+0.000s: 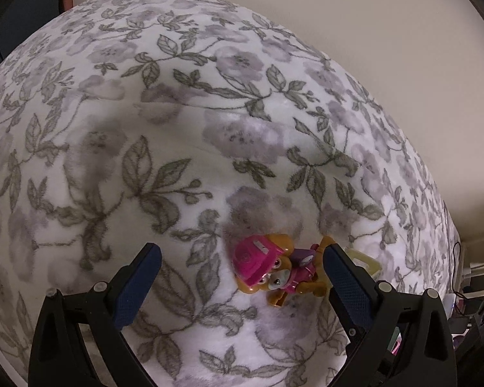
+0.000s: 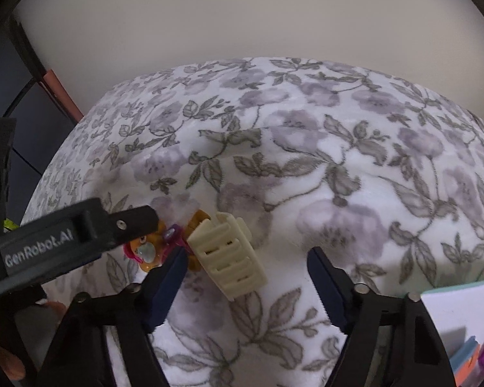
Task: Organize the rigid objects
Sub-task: 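Grasp the pink-helmet toy figure with the left gripper while the right grasps the cream clip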
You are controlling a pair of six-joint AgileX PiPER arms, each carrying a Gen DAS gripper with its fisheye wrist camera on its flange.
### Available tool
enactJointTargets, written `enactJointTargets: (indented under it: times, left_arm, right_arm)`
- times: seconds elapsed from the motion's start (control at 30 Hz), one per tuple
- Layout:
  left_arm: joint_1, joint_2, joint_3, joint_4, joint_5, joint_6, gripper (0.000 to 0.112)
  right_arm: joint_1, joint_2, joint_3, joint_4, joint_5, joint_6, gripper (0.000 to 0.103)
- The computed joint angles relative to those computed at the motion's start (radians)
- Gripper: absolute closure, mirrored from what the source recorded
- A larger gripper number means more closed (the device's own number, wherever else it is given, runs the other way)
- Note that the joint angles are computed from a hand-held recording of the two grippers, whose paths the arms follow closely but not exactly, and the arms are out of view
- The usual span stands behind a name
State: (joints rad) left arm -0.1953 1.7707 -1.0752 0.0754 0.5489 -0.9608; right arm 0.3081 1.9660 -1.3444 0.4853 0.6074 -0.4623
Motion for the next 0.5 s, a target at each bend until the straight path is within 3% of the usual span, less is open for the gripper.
enactJointTargets:
  times: [0.2, 0.5]
  left_arm:
    - [-0.016, 0.028, -0.028, -0.020, 0.004, 0.030, 0.012]
    - [-0.039, 0.057, -0.051, -0.025, 0.007, 0.051, 0.012]
  right_arm:
    - [-0.015, -0.003, 0.012, 0.065, -0.006, -0.052, 0.064]
    - [-0.059, -0.025, 0.035, 0.078, 0.009, -0.069, 0.065]
